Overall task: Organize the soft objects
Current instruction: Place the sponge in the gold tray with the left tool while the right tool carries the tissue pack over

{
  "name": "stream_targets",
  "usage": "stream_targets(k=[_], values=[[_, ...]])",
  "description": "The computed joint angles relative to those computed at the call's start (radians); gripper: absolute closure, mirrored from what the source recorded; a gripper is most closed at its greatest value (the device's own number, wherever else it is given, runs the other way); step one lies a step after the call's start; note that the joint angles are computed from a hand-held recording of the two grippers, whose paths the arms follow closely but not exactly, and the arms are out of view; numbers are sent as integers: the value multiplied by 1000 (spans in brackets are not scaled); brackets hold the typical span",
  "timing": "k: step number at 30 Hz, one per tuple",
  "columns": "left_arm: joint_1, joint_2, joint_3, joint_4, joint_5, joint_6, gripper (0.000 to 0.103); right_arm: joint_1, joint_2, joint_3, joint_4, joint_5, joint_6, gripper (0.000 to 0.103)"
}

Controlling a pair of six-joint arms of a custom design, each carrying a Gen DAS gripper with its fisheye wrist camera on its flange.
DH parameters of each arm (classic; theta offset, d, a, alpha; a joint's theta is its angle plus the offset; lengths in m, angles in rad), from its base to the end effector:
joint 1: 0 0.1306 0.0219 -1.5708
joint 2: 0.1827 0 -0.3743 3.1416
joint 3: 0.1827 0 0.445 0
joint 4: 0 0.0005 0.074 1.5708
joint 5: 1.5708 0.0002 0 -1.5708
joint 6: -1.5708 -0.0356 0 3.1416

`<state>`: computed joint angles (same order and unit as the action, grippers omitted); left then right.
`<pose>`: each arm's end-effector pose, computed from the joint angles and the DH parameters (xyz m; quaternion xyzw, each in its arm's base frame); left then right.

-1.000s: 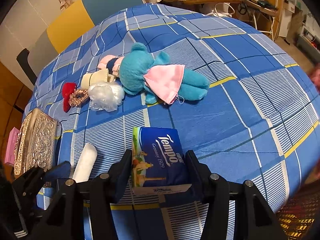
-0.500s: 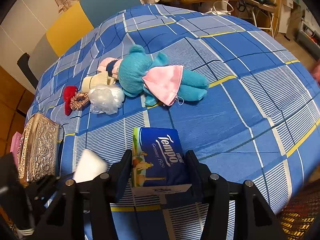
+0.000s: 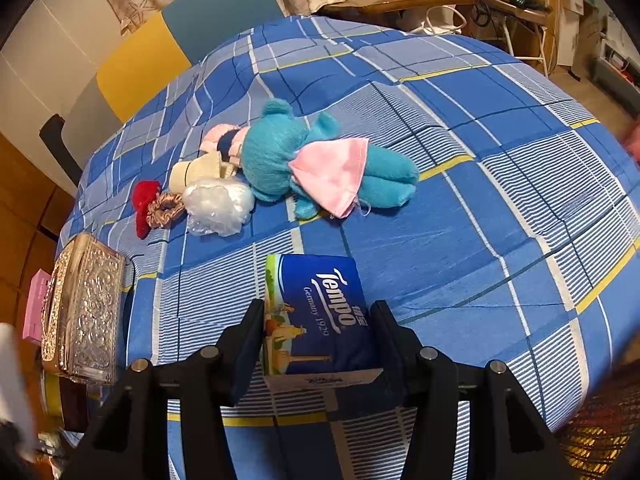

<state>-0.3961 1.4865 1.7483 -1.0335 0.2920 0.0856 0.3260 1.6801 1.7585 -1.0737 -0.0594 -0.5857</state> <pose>0.5179 -0.2282 0.5427 0.1969 0.8917 -0.2220 0.3418 0.5989 0.2042 0.4319 0.1158 0.9515 0.1504 0.2422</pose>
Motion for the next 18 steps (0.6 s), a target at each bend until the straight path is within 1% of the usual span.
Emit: stream_targets(k=[3, 7, 9, 10, 12, 13, 14, 15, 17, 18], values=[[74, -74, -42, 20, -4, 18, 47, -3, -9, -11, 20, 11, -14, 49], [190, -115, -70, -3, -20, 46, 47, 14, -16, -10, 42, 75, 20, 49], [246, -115, -79, -26, -66, 39, 47, 25, -26, -18, 65, 90, 22, 49], [270, -110, -82, -42, -85, 39, 47, 31, -32, -24, 73, 94, 9, 49], [331, -67, -71, -105, -89, 42, 47, 45, -50, -43, 93, 96, -16, 49], [352, -42, -61, -137, -102, 48, 47, 56, -60, -49, 97, 103, -27, 49], [371, -21, -53, -157, -97, 54, 47, 70, -69, -53, 100, 113, -38, 49], [387, 2, -49, -164, -87, 59, 47, 87, -85, -60, 114, 119, -46, 49], [412, 49, -39, -187, -113, 68, 47, 111, -109, -71, 135, 121, -70, 49], [424, 64, -37, -188, -107, 68, 47, 129, -125, -77, 155, 114, -81, 49]])
